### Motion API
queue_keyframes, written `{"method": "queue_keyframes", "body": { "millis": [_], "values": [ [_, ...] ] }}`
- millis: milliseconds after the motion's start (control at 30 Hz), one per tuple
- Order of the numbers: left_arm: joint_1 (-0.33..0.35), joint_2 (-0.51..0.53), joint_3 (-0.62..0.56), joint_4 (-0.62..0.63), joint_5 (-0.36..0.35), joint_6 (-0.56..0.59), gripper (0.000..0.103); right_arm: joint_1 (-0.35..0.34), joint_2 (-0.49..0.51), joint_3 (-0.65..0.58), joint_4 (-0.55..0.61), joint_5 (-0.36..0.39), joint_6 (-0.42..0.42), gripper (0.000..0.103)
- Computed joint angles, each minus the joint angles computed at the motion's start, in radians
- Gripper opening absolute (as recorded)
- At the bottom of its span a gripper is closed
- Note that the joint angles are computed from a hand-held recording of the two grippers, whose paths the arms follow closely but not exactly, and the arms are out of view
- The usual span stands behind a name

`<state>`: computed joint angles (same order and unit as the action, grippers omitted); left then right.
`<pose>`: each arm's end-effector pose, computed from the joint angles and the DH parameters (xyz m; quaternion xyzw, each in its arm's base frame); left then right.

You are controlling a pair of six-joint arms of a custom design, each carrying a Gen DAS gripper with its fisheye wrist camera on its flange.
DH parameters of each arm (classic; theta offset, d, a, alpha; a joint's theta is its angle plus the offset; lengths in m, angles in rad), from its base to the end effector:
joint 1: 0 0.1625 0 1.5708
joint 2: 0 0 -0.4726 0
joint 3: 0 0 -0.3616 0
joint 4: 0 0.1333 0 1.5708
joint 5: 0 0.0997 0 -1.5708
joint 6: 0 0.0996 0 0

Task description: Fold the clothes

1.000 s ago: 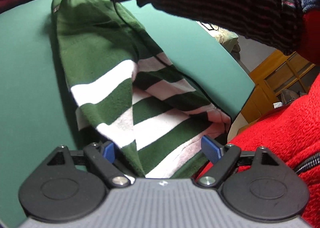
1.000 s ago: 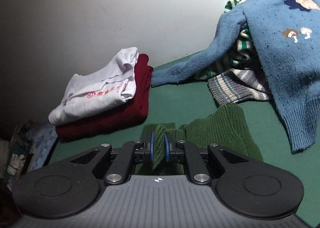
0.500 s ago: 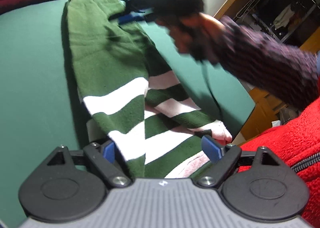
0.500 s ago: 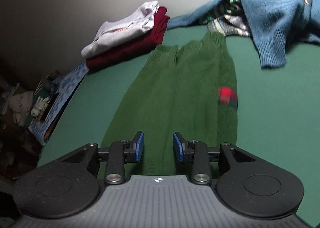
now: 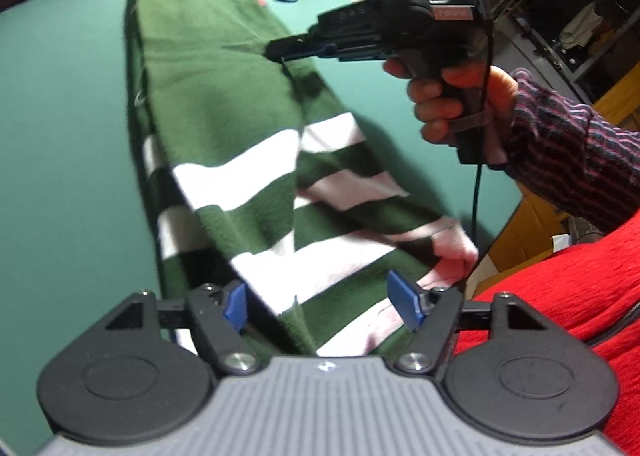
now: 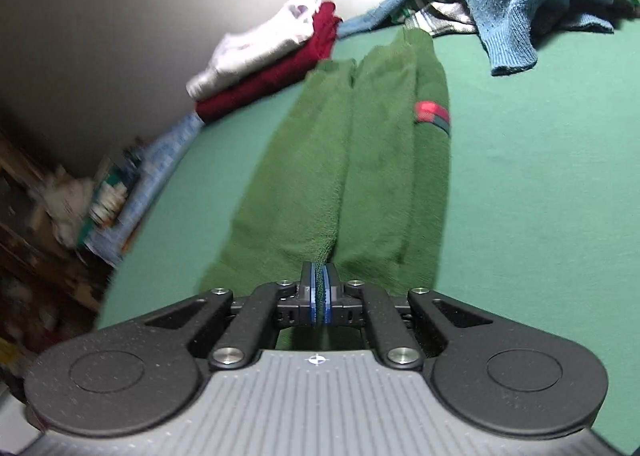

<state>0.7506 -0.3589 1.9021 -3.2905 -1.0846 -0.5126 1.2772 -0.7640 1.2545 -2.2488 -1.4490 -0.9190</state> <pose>-0.2913 -0.5176 -0.1021 0.1271 0.9587 -0.2155 0.1356 -0.0856 -0.7854 0.2406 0.3111 -0.9438 0.1113 0.0035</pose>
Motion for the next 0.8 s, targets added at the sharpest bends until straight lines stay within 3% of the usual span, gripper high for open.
{"method": "queue_keyframes", "body": {
  "millis": [100,133,167,233,333,400,500,600,700,800],
  "values": [
    [-0.017,-0.004,0.008,0.007,0.028,-0.019,0.077,0.003,-0.006,0.018,-0.014,-0.021,-0.050,0.015],
    [-0.025,-0.007,0.013,0.015,0.042,-0.028,0.077,0.000,-0.020,0.047,-0.060,-0.001,-0.069,0.025],
    [-0.034,-0.011,0.017,0.024,0.058,-0.037,0.077,-0.003,-0.032,0.075,-0.106,0.020,-0.087,0.029],
    [-0.059,-0.020,0.035,0.029,0.098,-0.063,0.078,-0.007,-0.055,0.120,-0.177,0.062,-0.126,0.029],
    [-0.099,-0.045,0.077,0.042,0.163,-0.122,0.082,-0.009,-0.069,0.107,-0.068,0.105,-0.181,0.028],
    [-0.123,-0.064,0.096,0.092,0.213,-0.181,0.082,-0.005,-0.069,0.093,0.028,0.093,-0.230,0.026],
    [-0.154,-0.090,0.115,0.174,0.302,-0.274,0.075,0.009,-0.061,0.116,0.047,0.012,-0.297,0.021],
    [-0.165,-0.082,0.113,0.133,0.391,-0.303,0.066,0.001,-0.061,0.181,-0.058,-0.006,-0.382,0.016],
    [-0.150,-0.036,0.059,0.064,0.406,-0.229,0.060,0.002,-0.067,0.182,-0.058,-0.004,-0.385,0.016],
    [-0.116,0.001,-0.008,0.143,0.363,-0.191,0.050,-0.023,-0.090,0.164,0.019,0.053,-0.373,0.018]
  ]
}}
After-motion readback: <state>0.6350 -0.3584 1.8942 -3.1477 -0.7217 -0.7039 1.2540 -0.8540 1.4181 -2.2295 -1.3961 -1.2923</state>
